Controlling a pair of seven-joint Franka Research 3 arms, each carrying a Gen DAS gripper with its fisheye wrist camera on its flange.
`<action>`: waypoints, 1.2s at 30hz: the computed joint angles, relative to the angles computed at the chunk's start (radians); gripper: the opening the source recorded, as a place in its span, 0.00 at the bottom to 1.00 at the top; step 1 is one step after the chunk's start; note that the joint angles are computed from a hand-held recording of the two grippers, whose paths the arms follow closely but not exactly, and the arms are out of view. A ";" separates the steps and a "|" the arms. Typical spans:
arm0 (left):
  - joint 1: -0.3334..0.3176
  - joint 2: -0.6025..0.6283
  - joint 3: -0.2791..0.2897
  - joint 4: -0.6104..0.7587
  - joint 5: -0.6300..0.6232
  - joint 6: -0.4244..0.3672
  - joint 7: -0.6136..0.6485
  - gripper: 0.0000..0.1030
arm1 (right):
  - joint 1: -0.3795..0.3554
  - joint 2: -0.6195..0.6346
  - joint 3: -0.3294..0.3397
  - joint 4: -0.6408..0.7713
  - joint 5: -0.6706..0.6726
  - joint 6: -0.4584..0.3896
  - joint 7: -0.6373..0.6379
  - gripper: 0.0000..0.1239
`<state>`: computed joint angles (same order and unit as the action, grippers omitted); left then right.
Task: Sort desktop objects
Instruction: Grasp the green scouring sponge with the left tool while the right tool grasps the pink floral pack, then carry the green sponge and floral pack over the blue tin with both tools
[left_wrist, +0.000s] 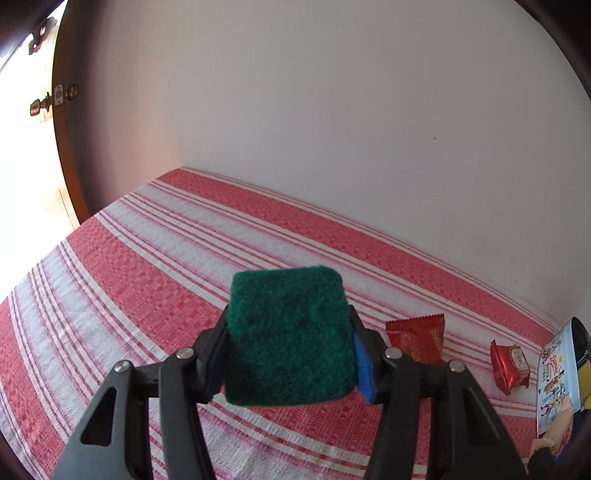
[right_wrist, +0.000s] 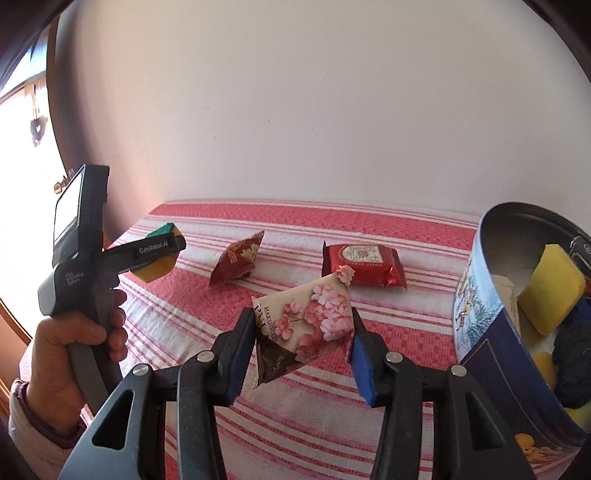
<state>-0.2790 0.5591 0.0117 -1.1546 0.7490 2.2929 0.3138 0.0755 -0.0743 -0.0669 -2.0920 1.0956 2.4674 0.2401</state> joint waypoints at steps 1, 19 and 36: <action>-0.017 -0.006 0.013 -0.005 0.033 0.001 -0.014 0.54 | -0.002 -0.011 -0.004 -0.008 0.024 0.008 -0.022 0.41; -0.158 -0.005 -0.002 0.019 0.183 -0.007 0.051 0.54 | -0.028 -0.083 -0.046 -0.098 0.266 0.054 -0.304 0.41; -0.210 -0.042 -0.035 -0.030 0.216 0.002 -0.002 0.54 | -0.053 -0.193 -0.102 -0.203 0.462 0.081 -0.579 0.41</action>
<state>-0.4888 0.5175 -0.0234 -1.1851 0.9648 2.2945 0.3121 0.0221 -0.2671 -0.1684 -2.2949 1.5573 2.5489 -0.3393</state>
